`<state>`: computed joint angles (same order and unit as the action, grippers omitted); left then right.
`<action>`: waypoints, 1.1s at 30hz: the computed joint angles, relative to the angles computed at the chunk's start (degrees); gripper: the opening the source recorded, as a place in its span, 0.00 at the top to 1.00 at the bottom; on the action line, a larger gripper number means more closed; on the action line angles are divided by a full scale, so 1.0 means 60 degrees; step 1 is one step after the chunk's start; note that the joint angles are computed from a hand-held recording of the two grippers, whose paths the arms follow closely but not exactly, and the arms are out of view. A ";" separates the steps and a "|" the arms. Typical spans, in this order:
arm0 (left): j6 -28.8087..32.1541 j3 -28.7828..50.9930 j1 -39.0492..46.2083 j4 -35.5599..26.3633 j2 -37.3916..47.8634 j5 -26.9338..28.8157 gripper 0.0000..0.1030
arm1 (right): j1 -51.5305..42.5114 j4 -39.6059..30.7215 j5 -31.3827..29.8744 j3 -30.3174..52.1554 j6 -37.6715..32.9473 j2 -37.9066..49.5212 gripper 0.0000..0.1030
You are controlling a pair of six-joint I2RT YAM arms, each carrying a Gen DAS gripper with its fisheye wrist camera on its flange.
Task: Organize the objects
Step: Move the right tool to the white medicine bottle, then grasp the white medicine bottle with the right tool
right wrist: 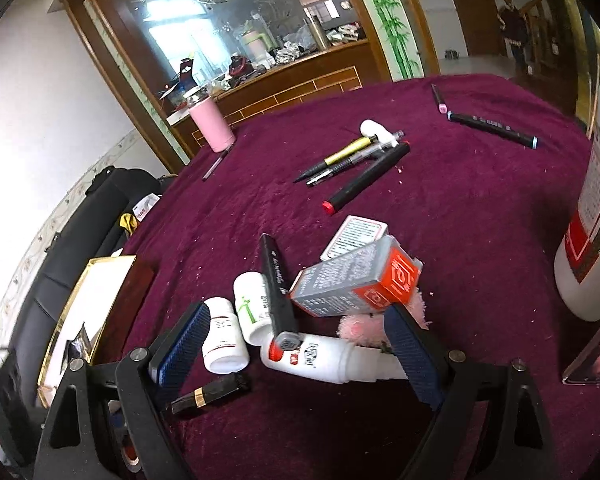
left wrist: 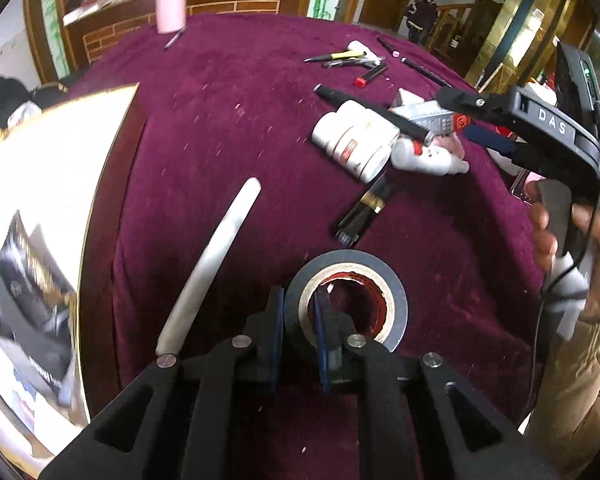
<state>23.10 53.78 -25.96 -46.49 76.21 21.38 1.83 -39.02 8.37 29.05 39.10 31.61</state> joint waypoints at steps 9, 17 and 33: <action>0.0521 -0.0234 0.0820 -0.0339 -0.0232 0.0640 0.86 | -0.1987 -0.0270 -0.2443 0.0050 -0.0204 -0.0412 0.11; 0.0633 -0.0286 0.1048 -0.0303 -0.0127 0.1016 0.86 | 0.2118 0.0736 -0.0196 0.1477 -0.0604 0.2558 0.37; 0.0662 -0.0468 0.1192 -0.0371 -0.0199 0.1100 0.86 | 0.2053 0.2651 0.0054 0.0866 -0.0552 0.5188 0.62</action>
<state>27.07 50.98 -18.81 -48.72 75.01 27.97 14.15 -23.12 8.69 34.24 35.79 62.74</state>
